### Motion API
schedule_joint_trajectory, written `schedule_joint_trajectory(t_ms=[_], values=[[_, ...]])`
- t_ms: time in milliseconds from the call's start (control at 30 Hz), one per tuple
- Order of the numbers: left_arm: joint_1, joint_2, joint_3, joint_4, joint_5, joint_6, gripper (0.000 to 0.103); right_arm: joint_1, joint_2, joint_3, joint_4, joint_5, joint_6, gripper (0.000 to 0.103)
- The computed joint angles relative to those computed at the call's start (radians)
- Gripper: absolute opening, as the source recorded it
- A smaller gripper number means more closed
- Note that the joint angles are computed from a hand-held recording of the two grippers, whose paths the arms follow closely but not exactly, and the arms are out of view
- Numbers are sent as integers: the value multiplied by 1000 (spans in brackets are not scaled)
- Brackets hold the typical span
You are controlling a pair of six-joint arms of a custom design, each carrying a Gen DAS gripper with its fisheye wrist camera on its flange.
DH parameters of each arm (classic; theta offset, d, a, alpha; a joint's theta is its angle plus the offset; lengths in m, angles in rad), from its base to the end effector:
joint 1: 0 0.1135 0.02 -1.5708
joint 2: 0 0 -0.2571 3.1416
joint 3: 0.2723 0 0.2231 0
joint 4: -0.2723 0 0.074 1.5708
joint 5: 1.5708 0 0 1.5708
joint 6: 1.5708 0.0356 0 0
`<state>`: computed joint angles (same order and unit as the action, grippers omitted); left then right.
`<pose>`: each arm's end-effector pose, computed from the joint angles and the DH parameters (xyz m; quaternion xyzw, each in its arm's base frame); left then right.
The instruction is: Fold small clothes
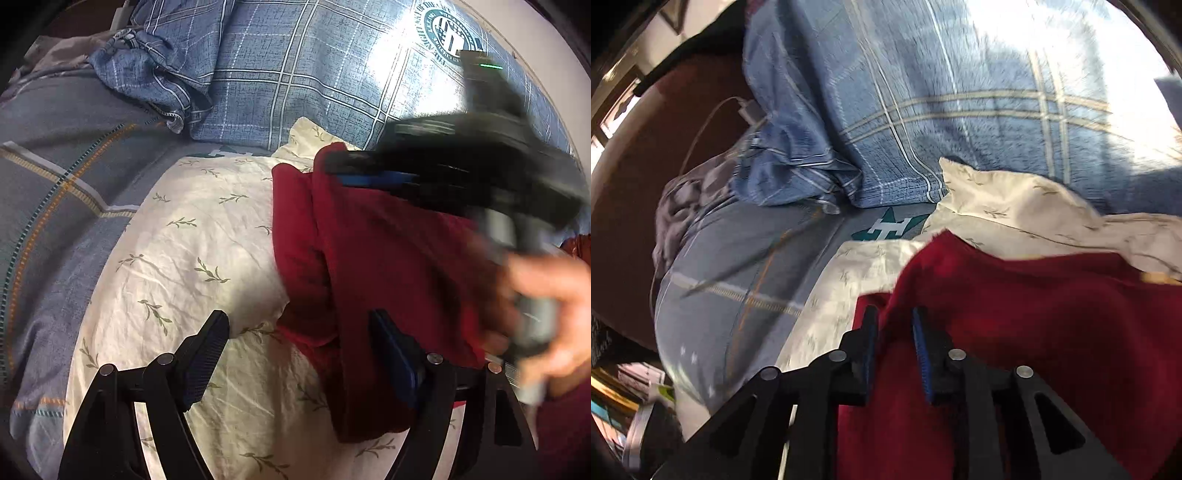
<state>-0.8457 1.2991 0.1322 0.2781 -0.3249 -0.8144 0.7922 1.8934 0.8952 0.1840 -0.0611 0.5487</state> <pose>0.1136 -0.1111 0.1035 -0.0395 0.9307 -0.1407 0.3352 0.2397 0.2461 0.1296 -0.1240 0.9206 0.2516 0.2716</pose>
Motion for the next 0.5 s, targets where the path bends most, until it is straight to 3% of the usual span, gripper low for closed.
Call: schedule_joint_trajectory(t_ms=[200,333,367,500], values=[[-86,-17,28,-87,-91,-47,79,120,-270,-286,-23,162,-4,22],[-123,-3,48,-124,-129,-62,79,211,-236,-390,38,256,46,23],[-131,9,54,-131,-136,-66,80,247,-231,-443,130,315,66,23],[-166,11,61,-155,-175,-93,80,238,-295,-447,75,292,91,20]])
